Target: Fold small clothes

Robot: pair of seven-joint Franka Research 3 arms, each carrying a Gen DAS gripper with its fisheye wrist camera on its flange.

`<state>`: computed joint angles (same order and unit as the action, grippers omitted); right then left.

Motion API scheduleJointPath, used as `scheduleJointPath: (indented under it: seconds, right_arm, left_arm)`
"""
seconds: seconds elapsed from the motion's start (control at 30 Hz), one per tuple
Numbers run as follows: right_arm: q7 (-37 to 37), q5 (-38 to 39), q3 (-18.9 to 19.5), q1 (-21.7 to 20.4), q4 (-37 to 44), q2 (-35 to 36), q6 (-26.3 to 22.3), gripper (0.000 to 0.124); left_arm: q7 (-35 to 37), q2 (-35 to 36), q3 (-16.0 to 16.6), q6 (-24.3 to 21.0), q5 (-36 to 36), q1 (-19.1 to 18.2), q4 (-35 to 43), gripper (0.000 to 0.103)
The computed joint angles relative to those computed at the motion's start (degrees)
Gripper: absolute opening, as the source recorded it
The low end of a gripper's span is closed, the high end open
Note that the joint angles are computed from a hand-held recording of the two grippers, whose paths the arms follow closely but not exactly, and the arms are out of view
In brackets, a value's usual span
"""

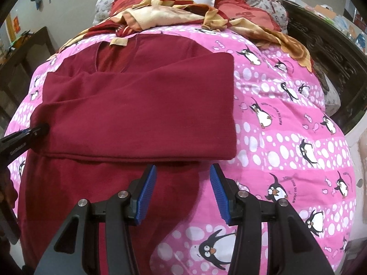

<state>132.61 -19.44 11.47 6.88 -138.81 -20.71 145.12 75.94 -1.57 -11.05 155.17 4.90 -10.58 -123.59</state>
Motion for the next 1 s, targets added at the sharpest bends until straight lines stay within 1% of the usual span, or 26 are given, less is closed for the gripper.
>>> scheduleJointPath:
  seconds: [0.23,0.57,1.0]
  right_arm:
    - [-0.34,0.14,-0.1,0.58,1.03,1.25,-0.83,0.059]
    - [-0.36,-0.16,-0.46,1.53,2.01,2.61,-1.51,0.059]
    - [-0.17,-0.25,-0.98,2.01,2.15,3.0,-1.76,0.059]
  left_arm:
    - [0.85,0.45,0.04,-1.11,-1.67,0.07,0.64,0.012]
    - [1.32,0.68,0.02,-1.15,-2.48,0.22,0.72,0.012]
    - [0.67,0.9,-0.06,-1.05,-1.53,0.26,0.82,0.012]
